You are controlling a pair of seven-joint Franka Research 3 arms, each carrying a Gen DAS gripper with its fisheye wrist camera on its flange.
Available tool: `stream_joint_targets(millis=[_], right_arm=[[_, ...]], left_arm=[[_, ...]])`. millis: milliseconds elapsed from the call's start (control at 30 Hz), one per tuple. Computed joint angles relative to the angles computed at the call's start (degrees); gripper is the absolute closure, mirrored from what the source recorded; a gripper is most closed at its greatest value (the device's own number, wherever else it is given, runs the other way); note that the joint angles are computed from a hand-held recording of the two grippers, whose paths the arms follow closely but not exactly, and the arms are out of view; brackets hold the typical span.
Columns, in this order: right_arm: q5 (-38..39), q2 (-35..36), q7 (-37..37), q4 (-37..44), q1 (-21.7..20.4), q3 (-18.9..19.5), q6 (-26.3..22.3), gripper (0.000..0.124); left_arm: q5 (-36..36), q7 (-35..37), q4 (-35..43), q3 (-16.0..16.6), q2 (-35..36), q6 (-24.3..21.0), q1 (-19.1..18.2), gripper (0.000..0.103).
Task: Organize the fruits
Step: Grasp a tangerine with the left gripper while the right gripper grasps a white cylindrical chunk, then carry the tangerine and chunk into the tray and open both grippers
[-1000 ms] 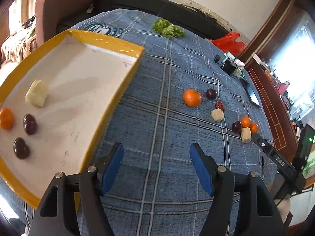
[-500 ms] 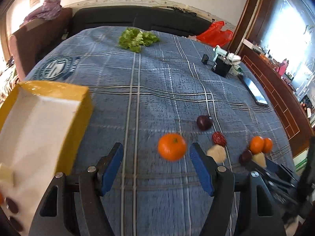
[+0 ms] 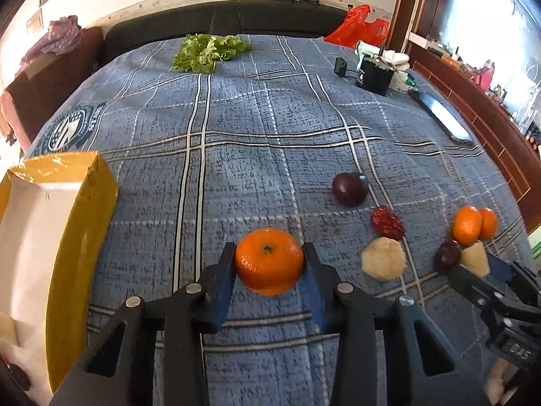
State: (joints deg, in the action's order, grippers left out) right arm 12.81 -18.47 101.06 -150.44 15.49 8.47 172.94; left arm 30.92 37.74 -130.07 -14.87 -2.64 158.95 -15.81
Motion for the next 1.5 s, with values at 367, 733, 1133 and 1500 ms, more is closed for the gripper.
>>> stream_joint_targets(millis=[367,733,1133,1500], right_arm=[[6.1,-2.7,-3.8,-2.0,5.5,-5.1,-0.9,0.056],[-4.8,-2.7,5.3,-1.3,-5.3,4.3,-2.7,0.091],[2.1,-11.8,-1.8,-1.4,10.2,-0.4,-2.6,0.090],[16.0,4.5,-18.3,17.6,28.1,-1.8,-6.2,0.090]], left_arm=[[-3.4,-2.6,-8.1,-0.8,-10.1,2.8,0.4,0.066],[-5.3,-5.1,-16.1,-2.1,-21.4,3.1,1.0,0.066],[-13.6,-4.8,-30.8,3.0,-43.5,-1.7,1.6,0.066],[-13.2,-0.5,-36.4,7.7,-56.4,-12.0,11.5,0.066]])
